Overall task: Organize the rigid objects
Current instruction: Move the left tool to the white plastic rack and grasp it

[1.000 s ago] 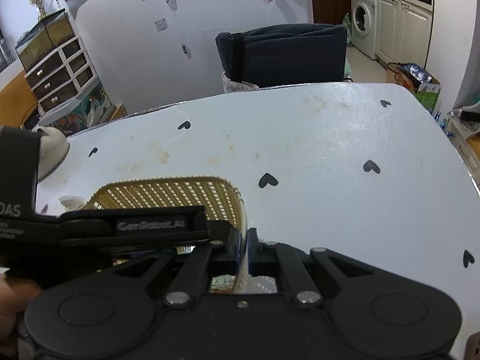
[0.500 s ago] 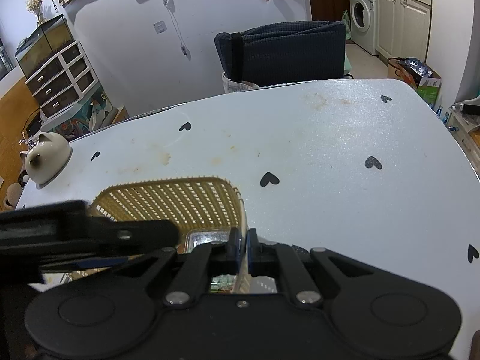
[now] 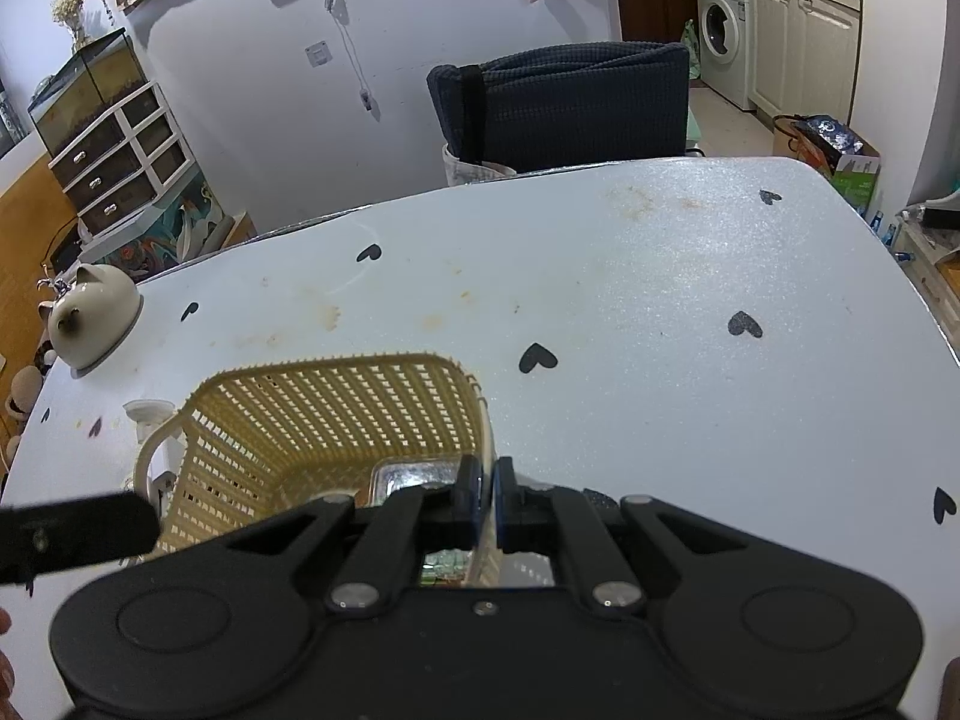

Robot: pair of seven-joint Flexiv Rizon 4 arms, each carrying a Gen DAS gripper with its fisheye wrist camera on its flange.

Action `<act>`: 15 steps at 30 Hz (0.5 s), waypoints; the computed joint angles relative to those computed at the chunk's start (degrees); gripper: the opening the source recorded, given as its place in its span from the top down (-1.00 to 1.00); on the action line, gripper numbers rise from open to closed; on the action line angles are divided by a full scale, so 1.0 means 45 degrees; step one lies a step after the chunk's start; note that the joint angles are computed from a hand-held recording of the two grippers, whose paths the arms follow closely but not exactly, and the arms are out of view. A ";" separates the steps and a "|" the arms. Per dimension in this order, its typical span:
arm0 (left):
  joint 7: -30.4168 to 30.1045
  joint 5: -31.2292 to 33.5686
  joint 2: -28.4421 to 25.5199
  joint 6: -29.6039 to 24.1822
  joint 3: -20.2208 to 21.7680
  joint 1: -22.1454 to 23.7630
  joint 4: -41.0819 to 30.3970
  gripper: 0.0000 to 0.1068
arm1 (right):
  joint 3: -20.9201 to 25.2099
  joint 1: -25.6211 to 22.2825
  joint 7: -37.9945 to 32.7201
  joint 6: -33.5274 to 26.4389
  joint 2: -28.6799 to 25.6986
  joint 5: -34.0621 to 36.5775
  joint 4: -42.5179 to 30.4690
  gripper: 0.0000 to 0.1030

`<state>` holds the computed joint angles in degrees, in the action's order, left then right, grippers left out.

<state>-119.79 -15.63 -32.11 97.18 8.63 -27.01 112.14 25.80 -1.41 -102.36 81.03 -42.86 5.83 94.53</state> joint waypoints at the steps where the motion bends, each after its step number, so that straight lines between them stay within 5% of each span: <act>1: -0.0052 0.0026 0.0037 -0.0088 0.0512 -0.0376 0.0096 -0.93 | -0.0026 0.0015 -0.0005 0.0027 -0.0005 -0.0001 0.0012 0.90; 15: -0.2043 0.0168 -0.0449 -0.0895 0.6530 -0.5085 0.1343 -0.93 | -0.0097 0.0065 0.0064 0.0111 0.0022 -0.0094 0.0086 0.90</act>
<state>-128.98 -14.87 -34.13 93.16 38.01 -49.89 118.18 25.37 -1.11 -102.07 81.53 -42.76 5.40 94.92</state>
